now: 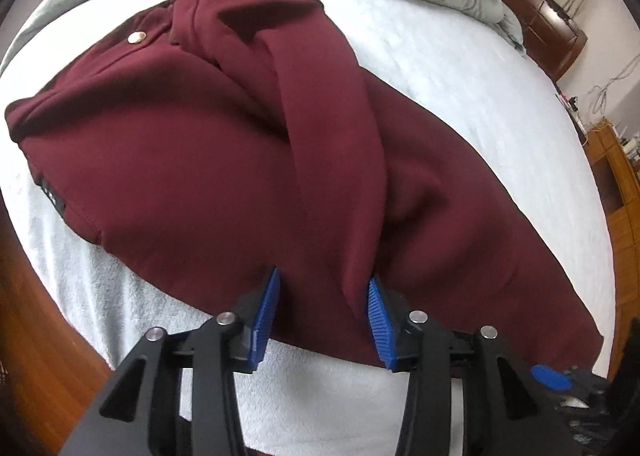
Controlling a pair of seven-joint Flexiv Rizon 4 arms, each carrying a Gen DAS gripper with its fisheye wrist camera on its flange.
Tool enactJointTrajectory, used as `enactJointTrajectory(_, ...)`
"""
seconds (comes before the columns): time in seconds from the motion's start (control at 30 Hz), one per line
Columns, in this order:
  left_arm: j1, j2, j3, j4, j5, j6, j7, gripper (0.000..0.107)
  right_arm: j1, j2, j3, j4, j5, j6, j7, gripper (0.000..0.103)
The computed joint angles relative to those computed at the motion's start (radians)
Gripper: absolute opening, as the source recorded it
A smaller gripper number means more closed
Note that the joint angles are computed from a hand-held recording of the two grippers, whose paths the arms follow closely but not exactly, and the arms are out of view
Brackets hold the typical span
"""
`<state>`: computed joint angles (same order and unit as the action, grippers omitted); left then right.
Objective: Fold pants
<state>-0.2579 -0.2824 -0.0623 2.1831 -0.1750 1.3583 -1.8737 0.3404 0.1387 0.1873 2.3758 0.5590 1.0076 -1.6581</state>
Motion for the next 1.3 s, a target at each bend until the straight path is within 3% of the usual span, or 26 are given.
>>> enactJointTrajectory(0.1,0.068,0.035,-0.088,0.046,-0.124,0.011,0.109,0.049,-0.002,0.012,-0.005,-0.017,-0.007,-0.026,0.015,0.039)
enactJointTrajectory(0.13,0.1,0.053,-0.125,0.065,-0.201,0.009,0.175,0.058,-0.001,0.02,-0.01,-0.031,-0.001,-0.028,0.013,0.039)
enactJointTrajectory(0.17,0.107,0.066,-0.13,0.078,-0.238,0.009,0.207,0.067,0.004,0.022,-0.02,-0.055,0.031,-0.03,-0.011,0.04)
enactJointTrajectory(0.27,0.12,0.107,-0.131,0.109,-0.35,0.001,0.334,0.073,0.023,-0.029,-0.049,-0.156,0.147,-0.051,-0.097,0.043)
enactJointTrajectory(0.33,0.091,0.116,-0.044,0.099,-0.24,-0.004,0.273,0.071,0.026,-0.115,-0.046,-0.253,0.197,-0.06,-0.131,0.043)
enactJointTrajectory(0.43,0.122,0.141,-0.027,0.106,-0.273,-0.018,0.312,0.072,0.023,-0.265,-0.018,-0.417,0.251,-0.069,-0.171,0.043)
enactJointTrajectory(0.53,0.095,0.117,0.118,0.042,0.03,-0.012,0.106,0.072,-0.001,-0.404,0.014,-0.587,0.317,-0.116,-0.181,0.052)
enactJointTrajectory(0.67,0.128,0.07,0.177,-0.003,0.162,-0.009,0.018,0.072,-0.001,-0.563,0.04,-0.765,0.286,-0.124,-0.101,0.053)
enactJointTrajectory(0.7,0.149,0.051,0.164,-0.017,0.152,-0.019,0.032,0.072,0.001,-0.595,0.046,-0.797,0.273,-0.122,-0.081,0.053)
enactJointTrajectory(0.77,0.195,0.018,0.115,-0.025,0.079,-0.048,0.092,0.072,0.007,-0.641,0.055,-0.843,0.229,-0.122,-0.04,0.053)
enactJointTrajectory(0.87,0.22,-0.001,0.078,-0.002,0.032,0.0,0.157,0.079,0.012,-0.698,0.069,-0.887,0.176,-0.111,0.018,0.053)
enactJointTrajectory(0.97,0.228,0.002,0.056,0.017,-0.01,0.027,0.2,0.081,-0.032,-0.741,0.122,-0.926,0.198,-0.097,0.023,0.053)
enactJointTrajectory(1.07,0.314,0.01,-0.06,0.067,-0.182,0.073,0.332,0.081,-0.05,-0.791,0.154,-0.979,0.185,-0.076,0.059,0.052)
enactJointTrajectory(1.1,0.36,0.016,-0.119,0.093,-0.273,0.092,0.404,0.081,-0.055,-0.804,0.167,-0.99,0.178,-0.071,0.065,0.049)
enactJointTrajectory(1.17,0.415,0.027,-0.205,0.123,-0.429,0.108,0.51,0.081,-0.058,-0.838,0.189,-1.032,0.142,-0.095,0.081,0.013)
enactJointTrajectory(1.3,0.441,0.041,-0.269,0.141,-0.621,0.108,0.641,0.081,-0.047,-0.834,0.225,-1.032,0.091,-0.038,0.053,0.012)
